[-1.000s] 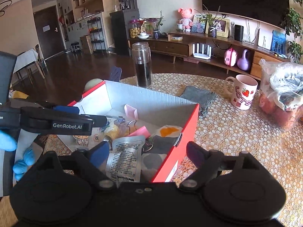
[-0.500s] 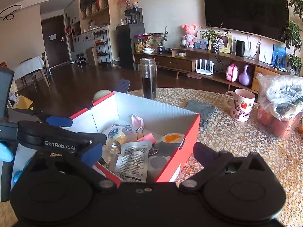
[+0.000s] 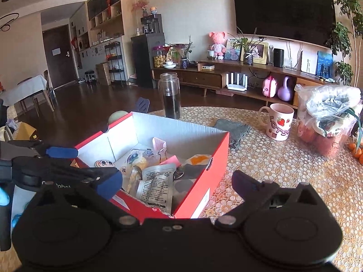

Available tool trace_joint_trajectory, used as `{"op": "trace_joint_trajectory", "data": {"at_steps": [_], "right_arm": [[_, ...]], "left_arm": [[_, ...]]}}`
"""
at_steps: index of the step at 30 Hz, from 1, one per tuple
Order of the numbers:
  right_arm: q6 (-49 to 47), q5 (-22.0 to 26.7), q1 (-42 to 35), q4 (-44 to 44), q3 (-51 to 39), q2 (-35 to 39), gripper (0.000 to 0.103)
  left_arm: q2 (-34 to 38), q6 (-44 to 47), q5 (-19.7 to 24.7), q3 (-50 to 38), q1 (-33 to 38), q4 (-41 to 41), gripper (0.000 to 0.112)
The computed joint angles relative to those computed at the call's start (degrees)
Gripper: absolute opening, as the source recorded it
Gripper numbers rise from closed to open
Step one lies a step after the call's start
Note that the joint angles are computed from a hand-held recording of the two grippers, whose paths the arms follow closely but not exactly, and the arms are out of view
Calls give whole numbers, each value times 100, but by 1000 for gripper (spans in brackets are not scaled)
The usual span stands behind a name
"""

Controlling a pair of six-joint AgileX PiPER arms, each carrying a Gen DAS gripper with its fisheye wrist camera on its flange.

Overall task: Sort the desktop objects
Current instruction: 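Withdraw both open tools from the box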

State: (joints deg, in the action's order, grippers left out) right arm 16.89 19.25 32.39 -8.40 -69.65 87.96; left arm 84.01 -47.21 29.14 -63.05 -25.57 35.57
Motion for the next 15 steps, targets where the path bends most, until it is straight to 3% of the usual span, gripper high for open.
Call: {"op": "trace_joint_trajectory", "data": {"at_steps": [4,15], "right_arm": [[34,-46,3,46,162,-120,103],[22,-111,62,87,471,-287,103]], "left_arm": [[-80,-621,318,93,-262,574,102],[-348,-891,619,417,-425,703,102]]}}
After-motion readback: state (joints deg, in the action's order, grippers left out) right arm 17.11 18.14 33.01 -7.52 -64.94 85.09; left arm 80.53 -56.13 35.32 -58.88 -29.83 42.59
